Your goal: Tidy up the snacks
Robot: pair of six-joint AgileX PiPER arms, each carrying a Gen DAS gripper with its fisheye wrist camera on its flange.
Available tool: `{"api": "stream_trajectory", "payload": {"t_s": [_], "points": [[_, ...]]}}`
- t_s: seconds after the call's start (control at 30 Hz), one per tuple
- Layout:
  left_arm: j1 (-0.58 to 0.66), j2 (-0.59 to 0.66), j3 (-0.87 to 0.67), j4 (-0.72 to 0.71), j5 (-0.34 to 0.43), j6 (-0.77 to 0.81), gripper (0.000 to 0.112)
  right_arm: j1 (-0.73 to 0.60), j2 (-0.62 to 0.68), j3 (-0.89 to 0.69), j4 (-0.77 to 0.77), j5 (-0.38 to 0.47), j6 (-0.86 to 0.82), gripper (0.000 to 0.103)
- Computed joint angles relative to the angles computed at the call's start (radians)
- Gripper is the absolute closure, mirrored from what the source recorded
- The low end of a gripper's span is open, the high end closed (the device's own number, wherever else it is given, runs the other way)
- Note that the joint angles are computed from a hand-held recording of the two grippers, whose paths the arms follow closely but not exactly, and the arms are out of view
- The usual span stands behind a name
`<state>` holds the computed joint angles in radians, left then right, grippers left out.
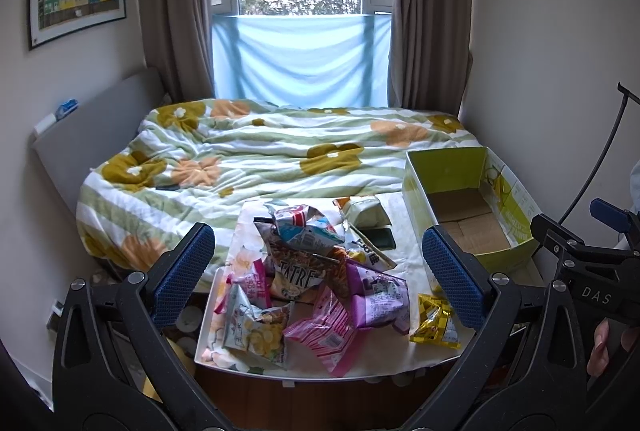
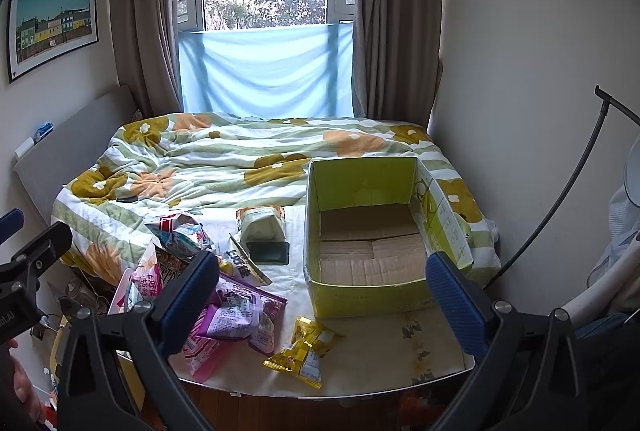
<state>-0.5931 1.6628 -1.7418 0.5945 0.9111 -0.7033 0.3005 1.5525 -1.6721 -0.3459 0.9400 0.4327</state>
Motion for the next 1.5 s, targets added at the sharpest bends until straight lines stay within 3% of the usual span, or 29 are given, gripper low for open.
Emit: {"api": "stream_trajectory", "payload": {"t_s": [0.77, 1.03, 1.3, 1.5], "points": [[0.0, 0.003, 0.001, -0.003, 0.0, 0.001, 0.01, 0.02, 0.02, -0.024, 0.0, 0.009, 0.002, 0.0], [0.037, 0.04, -0.021, -0.1, 0.02, 0.08, 0.01, 0.012, 0.041, -0.007, 0.07, 0.01, -0.031, 0.0], [0.151, 0.055, 0.147, -0.339, -0.103, 0.268, 0.01, -0.011, 0.074, 0.116, 0.118, -0.018, 0.011, 0.0], [0.151, 0.126, 0.259, -0.375, -0.198, 0.29, 0.01, -0.077, 0.127, 0.229, 0.211, -0.105, -0.073, 0.0]]}}
